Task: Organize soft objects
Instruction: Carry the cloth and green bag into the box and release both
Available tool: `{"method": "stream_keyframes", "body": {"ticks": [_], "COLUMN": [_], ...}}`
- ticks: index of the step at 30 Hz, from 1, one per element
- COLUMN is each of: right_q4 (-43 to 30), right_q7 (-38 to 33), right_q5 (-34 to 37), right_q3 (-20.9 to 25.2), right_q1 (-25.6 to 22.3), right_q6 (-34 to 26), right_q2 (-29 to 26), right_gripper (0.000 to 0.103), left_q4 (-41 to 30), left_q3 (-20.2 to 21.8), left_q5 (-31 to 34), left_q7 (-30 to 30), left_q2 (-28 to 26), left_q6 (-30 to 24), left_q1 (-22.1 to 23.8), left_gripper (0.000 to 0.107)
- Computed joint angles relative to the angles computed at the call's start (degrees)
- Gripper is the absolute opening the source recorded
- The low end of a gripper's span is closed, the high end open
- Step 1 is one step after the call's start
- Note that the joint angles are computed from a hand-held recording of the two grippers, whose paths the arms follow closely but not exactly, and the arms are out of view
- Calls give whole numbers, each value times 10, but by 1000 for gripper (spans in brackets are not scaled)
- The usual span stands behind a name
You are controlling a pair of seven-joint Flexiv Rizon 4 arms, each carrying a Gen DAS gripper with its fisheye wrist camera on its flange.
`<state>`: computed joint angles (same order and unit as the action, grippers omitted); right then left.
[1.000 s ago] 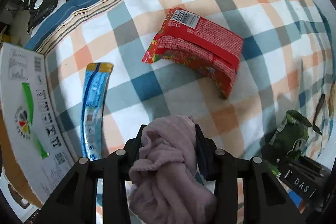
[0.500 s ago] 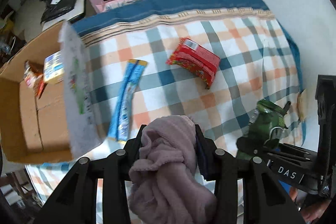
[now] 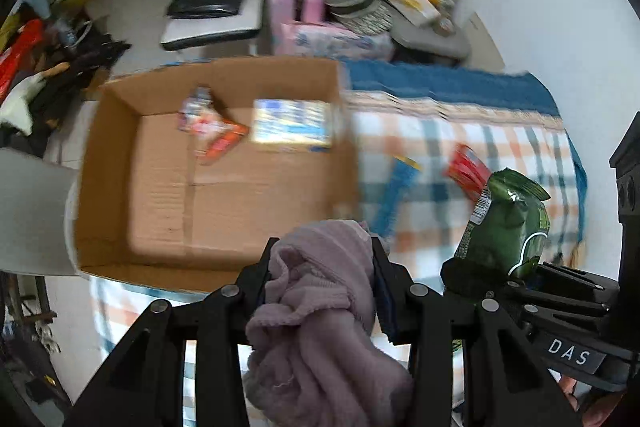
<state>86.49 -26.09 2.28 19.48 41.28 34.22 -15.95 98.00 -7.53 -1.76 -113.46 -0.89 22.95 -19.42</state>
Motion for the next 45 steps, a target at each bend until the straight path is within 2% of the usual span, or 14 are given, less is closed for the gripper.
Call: {"method": "stream_keyframes", "body": {"ticks": [4,8,12,17,26,31,33,35,37,39,42,43,44,45], "right_q4": [-100,-199,-295,-380,-474,-508,-529,-544,-549,-566,-585,-596,-602,-606], "right_q7": [-8,-16,-22,-28,-25,-25,-30,-30,-32,-32,-30,-32,-33,-32], "right_q5": [-18,-33,-34,-25,-13,-7,-8,-10,-9,-15,-20,-23,-25,-27], "right_q3": [-7,-20,-35,-52,-74,-79,-82,-87,-90,-96,-102,-104,-106,-109], "right_q1": [27,53,73,83,94,95,97,101,102,107,112,115,117,120], "right_q6": [-37,-90,-152,-205,-278,-309,-328,-342,-342,-353,-366,-374,-379,-382], "right_q2": [-73,-142,-210,-281,-360,-387,-398,-404,-404,-409,-413,-417,-419,-418], "right_gripper": [38,38,38,38,38,39,40,50,78,85,85,90,93,99], "left_q4": [19,27,31,23,-29,-55,-66,-83,-89,-89,-77,-74,-71,-70], "left_q3": [26,38,48,58,69,70,74,77,77,79,82,82,83,82], "left_q5": [6,11,4,-1,18,16,25,35,29,23,17,16,15,15], "left_q7": [28,56,88,118,133,150,144,135,136,133,129,129,130,129], "left_q2": [22,23,4,-44,-145,-178,-188,-199,-204,-204,-192,-187,-183,-181], "left_q6": [-2,0,3,1,-17,-27,-33,-51,-58,-58,-43,-39,-34,-32], "left_q1": [29,57,81,107,123,122,118,114,116,117,119,120,121,121], "left_gripper": [38,38,38,38,39,39,43,43,43,45,52,53,56,68]}}
